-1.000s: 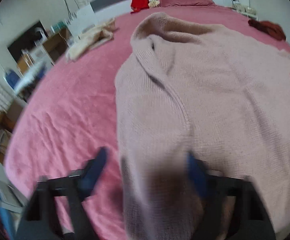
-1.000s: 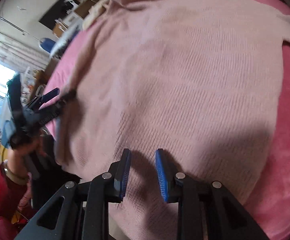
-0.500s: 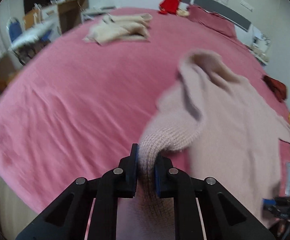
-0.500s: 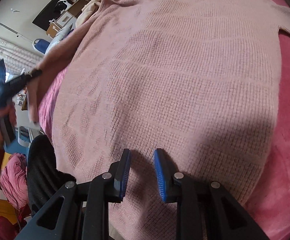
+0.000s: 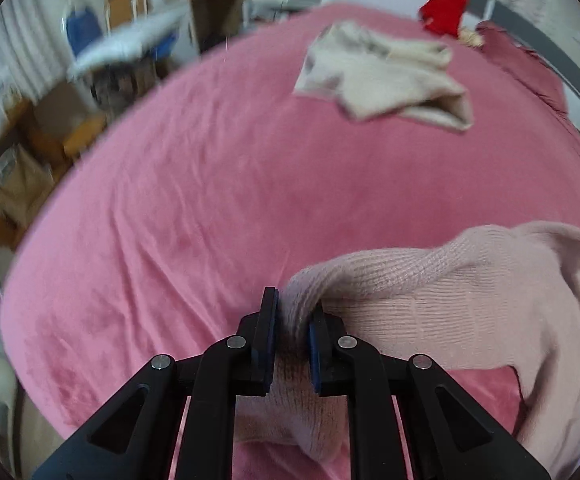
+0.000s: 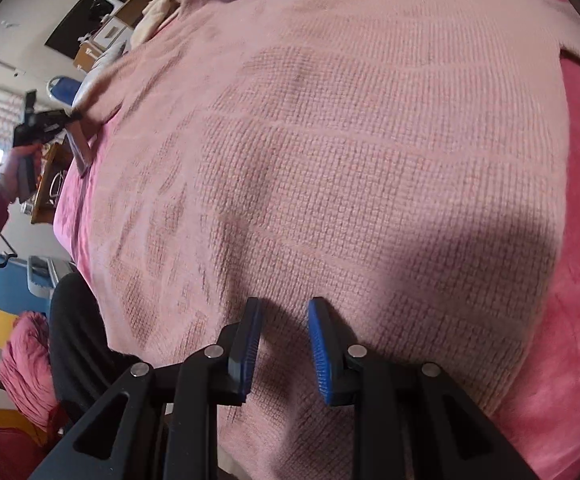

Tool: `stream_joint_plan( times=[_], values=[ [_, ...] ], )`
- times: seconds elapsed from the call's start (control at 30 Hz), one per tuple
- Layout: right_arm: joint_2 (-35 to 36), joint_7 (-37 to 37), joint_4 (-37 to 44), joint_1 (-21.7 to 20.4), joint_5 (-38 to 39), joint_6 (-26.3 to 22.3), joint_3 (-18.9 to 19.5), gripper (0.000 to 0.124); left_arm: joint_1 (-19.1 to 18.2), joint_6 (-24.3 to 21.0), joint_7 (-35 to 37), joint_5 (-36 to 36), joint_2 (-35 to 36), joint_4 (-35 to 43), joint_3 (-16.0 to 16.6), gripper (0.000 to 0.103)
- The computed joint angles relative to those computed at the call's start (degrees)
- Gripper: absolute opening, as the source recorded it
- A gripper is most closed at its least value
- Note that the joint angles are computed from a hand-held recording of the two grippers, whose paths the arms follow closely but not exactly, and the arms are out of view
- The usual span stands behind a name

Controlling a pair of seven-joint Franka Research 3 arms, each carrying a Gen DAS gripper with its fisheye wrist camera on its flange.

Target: Fold clothes

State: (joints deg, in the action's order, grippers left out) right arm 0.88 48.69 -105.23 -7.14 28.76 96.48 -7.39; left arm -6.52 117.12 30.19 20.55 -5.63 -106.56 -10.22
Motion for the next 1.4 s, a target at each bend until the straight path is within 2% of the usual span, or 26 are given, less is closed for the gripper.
stream_joint_plan(
  times=[0.03, 0.1, 0.13, 0.17, 0.23, 0.4, 0.47, 0.53, 0.63, 0.67, 0.73, 0.8, 0.83, 0.9, 1.03, 1.13, 1.23, 1.3, 1.4],
  values=[
    [0.7, 0.2, 0.9, -0.1, 0.1, -0.7, -0.1, 0.024, 0.4, 0.1, 0.2, -1.2, 0.0, -0.7, 0.6, 0.021],
    [1.5, 0.4, 1.9, -0.3, 0.0, -1.6, -0.1, 0.024, 1.3, 0.6, -0.6, -3.1, -0.6, -2.5, 1.6, 0.041],
    [1.6, 0.1, 2.1, -0.3, -0.1, -1.7, 0.0, 0.024, 1.9, 1.2, -1.9, -3.6, -1.4, -3.8, 2.0, 0.055],
    [1.8, -0.1, 2.4, -0.4, -0.1, -1.9, 0.0, 0.024, 2.5, 1.5, -2.9, -3.4, -2.2, -4.6, 2.3, 0.059],
    [2.0, -0.3, 2.5, -0.5, 0.2, -2.3, 0.0, 0.024, 3.4, 0.4, -4.4, -2.0, -3.9, -5.3, 2.2, 0.061],
    [3.9, 0.4, 4.5, -2.0, 3.0, -5.2, -0.7, 0.024, 4.4, -9.2, -10.4, 5.8, -8.1, -4.2, 0.0, 0.063],
    [4.2, 1.2, 5.2, -3.1, 5.6, -6.3, -1.1, 0.024, 4.3, -9.7, -14.2, 8.0, -11.4, -6.1, -0.9, 0.063],
    [3.6, 1.0, 5.3, -4.6, 9.3, -5.9, -1.9, 0.024, 3.3, -3.0, -17.6, 8.1, -16.6, -11.7, -1.1, 0.063],
    [3.2, 1.0, 6.0, -7.4, 13.1, -3.5, -3.6, 0.026, -0.7, 14.5, -18.5, 3.1, -21.5, -20.6, -0.7, 0.064],
    [3.6, 1.5, 6.7, -8.4, 14.0, -3.2, -4.2, 0.026, -3.4, 22.1, -17.0, -0.5, -21.6, -23.4, -0.1, 0.066],
    [5.0, 4.0, 9.0, -10.5, 14.1, -3.3, -5.2, 0.027, -8.5, 34.6, -13.8, -7.4, -18.7, -26.4, 0.0, 0.067],
    [5.9, 5.6, 9.6, -12.4, 14.4, -3.6, -5.7, 0.029, -14.1, 42.9, -8.6, -14.9, -14.0, -26.8, 0.8, 0.067],
    [6.3, 6.1, 9.5, -13.4, 14.9, -4.1, -5.9, 0.029, -16.7, 45.4, -5.6, -18.3, -11.1, -26.0, 0.8, 0.067],
    [6.3, 6.3, 8.2, -14.9, 16.2, -6.2, -5.9, 0.029, -19.7, 45.4, 0.0, -22.0, -5.6, -22.5, -0.5, 0.067],
    [5.5, 5.0, 5.6, -15.9, 14.5, -8.7, -5.8, 0.029, -19.8, 36.5, 4.5, -19.0, 2.9, -13.6, -6.2, 0.067],
    [6.9, 3.2, 6.3, -16.6, 15.8, -13.5, -5.8, 0.029, -20.5, 37.6, 9.3, -19.1, 5.2, -11.3, -8.4, 0.067],
    [6.6, 2.1, 3.7, -16.6, 18.9, -14.1, -5.2, 0.029, -21.1, 39.2, 8.7, -15.8, 7.2, -9.3, -9.5, 0.074],
    [7.5, 2.4, 3.8, -16.5, 21.6, -16.8, -4.8, 0.029, -21.4, 40.3, 6.5, -13.2, 8.2, -8.6, -9.7, 0.074],
    [7.1, 3.0, 2.4, -15.5, 24.0, -17.4, -3.9, 0.031, -21.6, 42.4, -2.3, -8.0, 9.8, -8.3, -8.8, 0.077]
  ],
)
